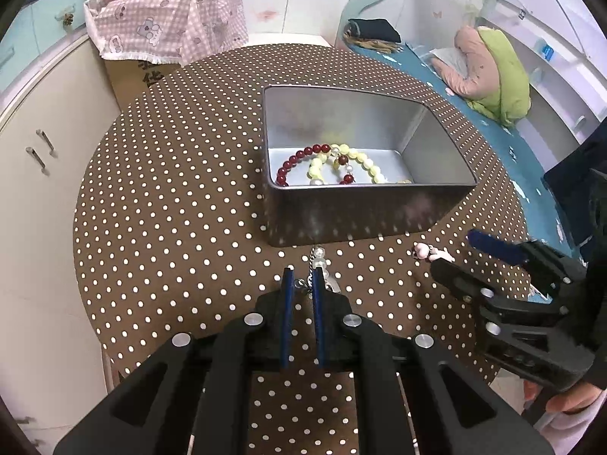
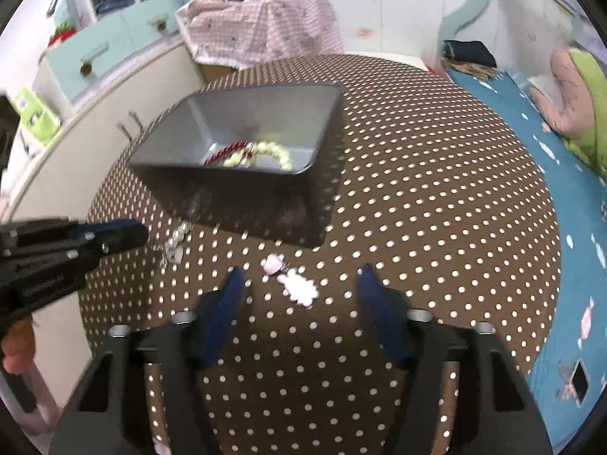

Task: Organize jewelry
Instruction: 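Grasp the pearl brooch with the left gripper while the right grasps the white charm, then carry the pearl brooch and white charm over the tin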

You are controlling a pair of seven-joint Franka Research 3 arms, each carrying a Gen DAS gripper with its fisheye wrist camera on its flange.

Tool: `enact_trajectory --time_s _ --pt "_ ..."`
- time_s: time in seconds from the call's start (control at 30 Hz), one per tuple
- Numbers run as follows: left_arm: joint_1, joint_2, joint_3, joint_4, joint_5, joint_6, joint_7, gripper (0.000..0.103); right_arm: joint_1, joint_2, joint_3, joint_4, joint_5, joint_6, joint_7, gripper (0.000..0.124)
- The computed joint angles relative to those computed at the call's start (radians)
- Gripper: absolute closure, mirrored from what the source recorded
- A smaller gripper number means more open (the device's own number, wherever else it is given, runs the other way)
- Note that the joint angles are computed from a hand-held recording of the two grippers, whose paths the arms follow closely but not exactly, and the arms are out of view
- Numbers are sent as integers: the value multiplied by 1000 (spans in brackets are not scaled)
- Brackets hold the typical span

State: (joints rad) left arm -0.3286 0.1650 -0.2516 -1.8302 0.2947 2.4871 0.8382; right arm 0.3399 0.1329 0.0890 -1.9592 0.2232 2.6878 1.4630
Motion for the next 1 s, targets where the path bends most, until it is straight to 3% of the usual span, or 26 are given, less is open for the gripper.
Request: enact_trajectory --time_s 0.03,0.07,0.13,0.3,0.67,1.0 --pt "1 -4 -2 -6 -6 7 7 95 -5 7 8 7 26 -16 -33 94" --pt "0 -5 -3 -6 -9 12 8 95 -1 10 10 0 22 -1 -47 95" --pt "0 -10 -6 -7 -17 25 15 95 20 4 -5 -15 -62 30 -7 106" --pt "4 -45 -1 -30 -7 52 4 95 13 -28 -10 -38 -61 39 33 107" --pt "19 -83 5 -17 30 89 -1 95 -10 -110 1 -71 -2 74 -25 107" --pt "22 -38 11 90 57 85 19 95 -11 -66 3 52 -15 101 -31 107"
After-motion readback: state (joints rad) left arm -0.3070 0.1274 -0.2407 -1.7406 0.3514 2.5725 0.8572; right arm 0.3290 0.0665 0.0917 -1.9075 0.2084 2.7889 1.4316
